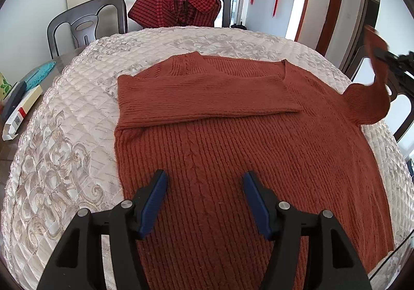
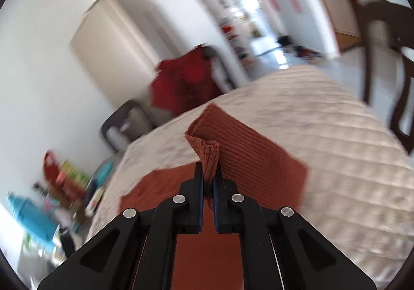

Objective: Fold small clothes

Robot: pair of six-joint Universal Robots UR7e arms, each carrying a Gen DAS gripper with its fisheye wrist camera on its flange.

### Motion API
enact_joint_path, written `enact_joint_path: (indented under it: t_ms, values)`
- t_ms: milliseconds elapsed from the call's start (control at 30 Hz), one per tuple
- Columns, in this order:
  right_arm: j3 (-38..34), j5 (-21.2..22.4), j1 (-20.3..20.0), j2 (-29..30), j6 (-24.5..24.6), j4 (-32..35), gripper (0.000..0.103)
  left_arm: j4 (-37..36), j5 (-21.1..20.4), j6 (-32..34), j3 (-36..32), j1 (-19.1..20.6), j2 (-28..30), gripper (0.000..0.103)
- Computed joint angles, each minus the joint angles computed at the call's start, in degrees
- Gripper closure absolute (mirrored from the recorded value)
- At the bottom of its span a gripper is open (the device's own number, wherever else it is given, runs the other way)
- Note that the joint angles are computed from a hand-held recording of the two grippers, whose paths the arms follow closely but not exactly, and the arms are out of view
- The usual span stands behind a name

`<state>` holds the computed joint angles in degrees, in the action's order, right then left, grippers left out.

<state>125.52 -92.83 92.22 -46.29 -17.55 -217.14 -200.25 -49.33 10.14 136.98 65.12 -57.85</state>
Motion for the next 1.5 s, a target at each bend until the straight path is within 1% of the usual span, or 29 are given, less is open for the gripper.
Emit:
enact_joint_path:
  t_ms: [33, 100, 200, 267, 300, 333, 367, 433, 467, 500, 567, 700, 733, 800, 833, 867, 900, 933, 967, 1000, 1133, 1267, 1367, 1433, 1500]
  values:
    - [-0.8, 0.0, 0.5, 0.9, -0.6, 1.3, 0.098, 0.0, -0.2, 0.0, 0.0, 0.1, -0.1, 0.038]
    - [-3.3, -0.6, 2.0, 4.2, -2.4, 5.9, 0.098, 0.0, -0.5, -0.2, 0.0, 0.2, -0.2, 0.038]
    - [-5.9, -1.1, 2.1, 7.2, -3.5, 13.3, 0.097, 0.1, -0.4, -0.2, 0.0, 0.1, -0.2, 0.038]
    - [-8.0, -2.7, 2.1, 9.1, -3.5, 19.7, 0.097, 0.2, -0.9, -0.2, 0.1, 0.3, -0.6, 0.038]
    - [-8.2, -3.3, 2.0, 9.5, -3.8, 20.8, 0.097, 0.3, -1.4, -0.4, 0.2, 0.4, -0.9, 0.038]
    - [-8.0, -3.6, 1.9, 9.9, -4.6, 20.9, 0.094, 1.0, -2.4, -1.0, 0.3, 0.6, -1.6, 0.038]
    - [-7.1, -3.2, 1.8, 9.9, -5.7, 20.3, 0.091, 2.1, -4.5, -1.9, 0.3, 1.0, -2.7, 0.038]
    - [-5.1, -1.8, 1.6, 8.9, -7.3, 18.7, 0.079, 4.9, -11.2, -4.0, 0.0, 2.3, -5.2, 0.038]
    - [-3.7, -0.9, 1.3, 7.9, -8.3, 17.6, 0.077, 5.8, -13.7, -4.5, -0.3, 2.6, -5.7, 0.038]
    - [-2.1, 0.0, 0.7, 6.8, -9.3, 16.3, 0.075, 6.1, -15.1, -4.4, -0.7, 2.5, -5.6, 0.038]
    - [-0.8, 0.3, 0.5, 6.1, -9.6, 14.6, 0.075, 6.6, -16.2, -4.2, -1.8, 1.9, -4.6, 0.038]
    - [1.4, -2.2, -0.8, 5.5, -9.8, 12.4, 0.075, 11.7, -19.6, -5.3, -6.1, 2.4, -1.5, 0.039]
    - [2.3, -2.7, -1.5, 5.3, -9.6, 11.8, 0.075, 12.4, -19.9, -5.7, -7.0, 2.5, -0.8, 0.040]
    - [3.0, -3.6, -2.6, 5.2, -9.0, 11.0, 0.075, 12.7, -20.4, -6.1, -8.4, 2.7, 0.6, 0.056]
    - [3.0, -4.0, -2.8, 5.1, -8.7, 11.0, 0.075, 13.4, -20.6, -6.4, -9.2, 2.8, 1.2, 0.059]
    - [3.3, -4.2, -3.2, 5.1, -8.4, 10.5, 0.075, 14.4, -20.5, -7.3, -10.1, 2.9, 1.8, 0.066]
    - [3.6, -3.1, -4.0, 5.0, -8.4, 10.2, 0.075, 14.9, -20.4, -7.8, -10.4, 2.8, 2.0, 0.075]
    - [3.7, -2.3, -4.4, 4.7, -8.3, 10.3, 0.075, 15.1, -20.2, -7.7, -10.6, 2.6, 2.3, 0.081]
    - [3.9, -1.1, -5.1, 4.6, -8.1, 10.3, 0.075, 15.4, -19.8, -7.6, -10.5, 2.4, 2.3, 0.092]
    - [3.9, -0.4, -5.4, 4.6, -8.2, 10.2, 0.075, 15.4, -20.0, -7.2, -10.3, 2.1, 2.2, 0.094]
    - [4.2, 1.3, -6.2, 4.7, -8.4, 9.8, 0.075, 11.6, -21.2, -3.6, -9.5, 0.3, 1.1, 0.095]
    - [4.5, 3.2, -7.2, 4.2, -8.0, 10.4, 0.075, 10.5, -21.8, -0.7, -12.0, -0.4, 0.0, 0.095]
    - [4.6, 3.6, -7.4, 4.2, -8.0, 10.4, 0.075, 13.0, -21.2, -0.4, -14.8, 1.3, 0.5, 0.095]
    - [4.6, 3.7, -7.5, 4.2, -8.0, 10.4, 0.075, 17.0, -20.7, -0.7, -17.0, 3.2, 1.3, 0.095]
    - [4.8, 4.1, -7.8, 4.1, -8.0, 10.5, 0.075, 21.3, -19.6, -2.8, -19.0, 5.1, 2.5, 0.095]
